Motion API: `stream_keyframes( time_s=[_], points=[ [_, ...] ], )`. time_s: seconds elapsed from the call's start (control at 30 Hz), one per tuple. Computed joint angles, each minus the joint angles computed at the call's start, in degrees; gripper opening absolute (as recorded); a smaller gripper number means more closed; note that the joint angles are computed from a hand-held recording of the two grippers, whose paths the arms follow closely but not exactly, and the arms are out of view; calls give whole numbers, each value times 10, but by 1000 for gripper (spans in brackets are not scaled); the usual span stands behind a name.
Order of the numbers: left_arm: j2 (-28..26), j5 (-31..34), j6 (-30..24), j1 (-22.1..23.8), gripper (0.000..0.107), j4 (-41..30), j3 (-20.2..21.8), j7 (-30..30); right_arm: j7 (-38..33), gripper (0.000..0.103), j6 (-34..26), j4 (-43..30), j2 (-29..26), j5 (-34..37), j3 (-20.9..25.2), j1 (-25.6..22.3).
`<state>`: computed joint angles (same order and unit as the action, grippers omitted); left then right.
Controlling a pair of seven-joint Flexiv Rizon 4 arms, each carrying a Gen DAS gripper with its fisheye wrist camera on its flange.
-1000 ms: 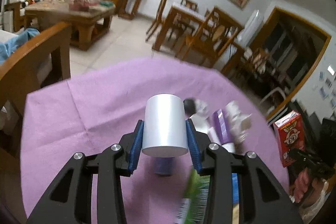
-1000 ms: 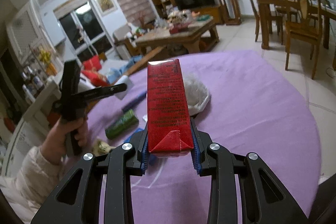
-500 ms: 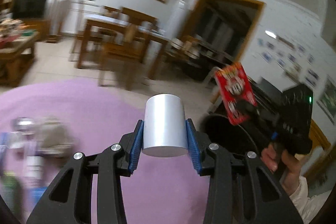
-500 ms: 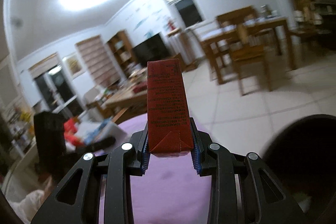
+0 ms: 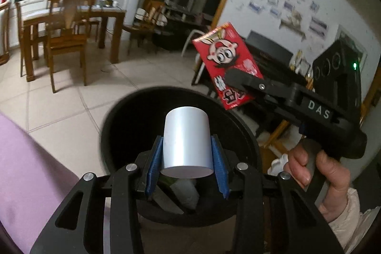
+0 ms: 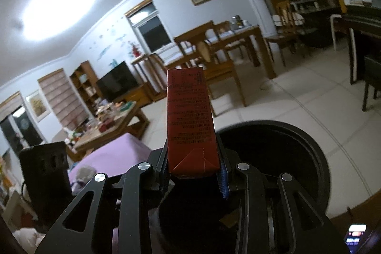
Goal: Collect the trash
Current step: 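Carry the white cylinder and red box over the black bin and open both tools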
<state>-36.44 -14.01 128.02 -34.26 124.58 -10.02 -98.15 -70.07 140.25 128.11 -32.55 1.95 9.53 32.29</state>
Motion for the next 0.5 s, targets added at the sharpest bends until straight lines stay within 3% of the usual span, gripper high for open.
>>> stream_keyframes(
  time_s=[0.2, 0.5],
  points=[
    [-5, -21, -32, -24, 39, -13, 15, 28, 24, 32, 17, -3, -36, -39, 2, -40],
    [-13, -79, -66, -76, 39, -44, 41, 75, 30, 32, 17, -26, -64, -27, -7, -30]
  ],
)
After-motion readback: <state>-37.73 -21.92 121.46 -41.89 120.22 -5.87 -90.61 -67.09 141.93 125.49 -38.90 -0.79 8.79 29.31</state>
